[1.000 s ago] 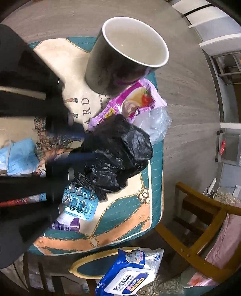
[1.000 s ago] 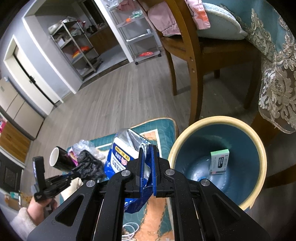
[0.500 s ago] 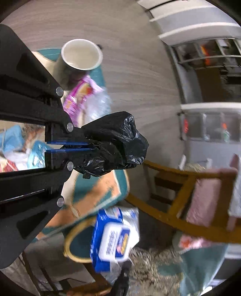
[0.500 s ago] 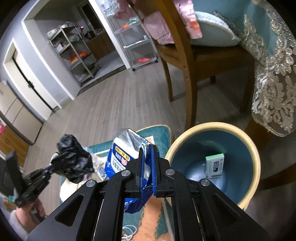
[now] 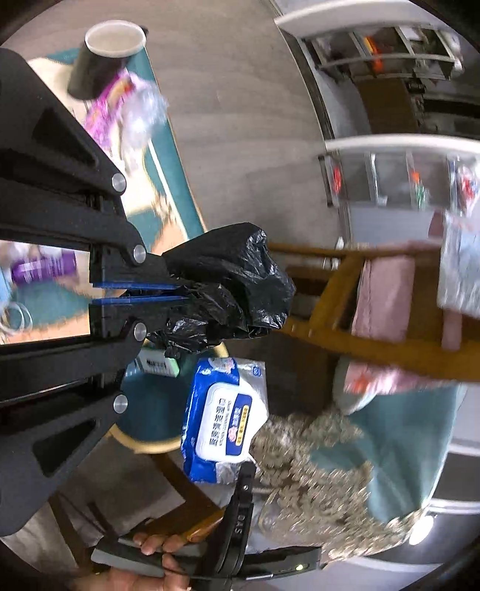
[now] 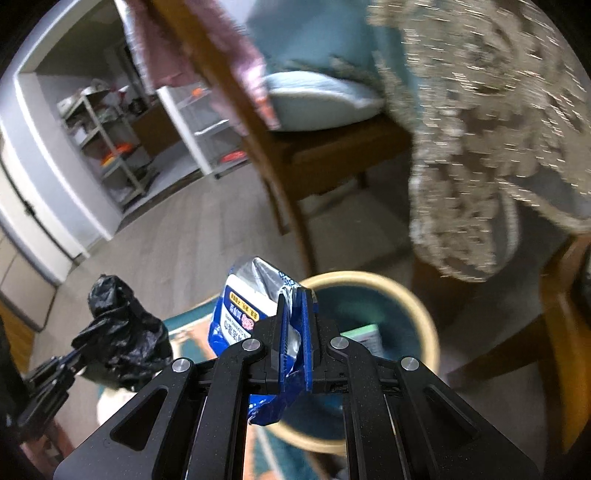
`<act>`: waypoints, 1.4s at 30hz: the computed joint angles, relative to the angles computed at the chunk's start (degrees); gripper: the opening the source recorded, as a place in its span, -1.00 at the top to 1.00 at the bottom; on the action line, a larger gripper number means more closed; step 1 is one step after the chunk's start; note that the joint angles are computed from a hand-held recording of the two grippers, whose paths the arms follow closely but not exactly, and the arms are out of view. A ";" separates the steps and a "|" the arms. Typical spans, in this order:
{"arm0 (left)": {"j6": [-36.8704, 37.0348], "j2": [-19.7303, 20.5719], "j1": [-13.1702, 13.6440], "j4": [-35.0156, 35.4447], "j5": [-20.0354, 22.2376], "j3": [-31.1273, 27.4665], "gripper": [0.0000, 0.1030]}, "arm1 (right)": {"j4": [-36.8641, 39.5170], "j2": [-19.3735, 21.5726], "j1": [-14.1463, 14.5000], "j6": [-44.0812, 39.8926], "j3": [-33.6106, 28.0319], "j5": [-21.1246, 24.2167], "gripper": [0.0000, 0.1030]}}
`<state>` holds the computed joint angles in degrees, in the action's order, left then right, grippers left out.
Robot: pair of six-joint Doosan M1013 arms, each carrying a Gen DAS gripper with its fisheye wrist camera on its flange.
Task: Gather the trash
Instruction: 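Carry the black bag and wipes pack over the bin and release both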
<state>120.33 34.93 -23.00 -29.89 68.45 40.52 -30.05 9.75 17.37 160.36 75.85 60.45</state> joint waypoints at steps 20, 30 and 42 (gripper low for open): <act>8.07 -0.11 -7.71 1.99 -1.01 7.42 0.93 | 6.51 0.98 -3.56 -3.38 3.38 12.34 0.83; 6.43 0.37 -6.96 2.17 -0.91 6.36 0.70 | 6.48 1.15 -3.37 -3.36 2.69 11.69 0.67; 7.05 -1.10 -5.39 -0.23 -3.02 7.04 -0.10 | 4.42 1.67 -2.48 -4.18 1.27 9.63 0.13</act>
<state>127.37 33.83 -28.39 -30.12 65.42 47.56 -25.63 11.41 14.89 156.18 77.12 70.07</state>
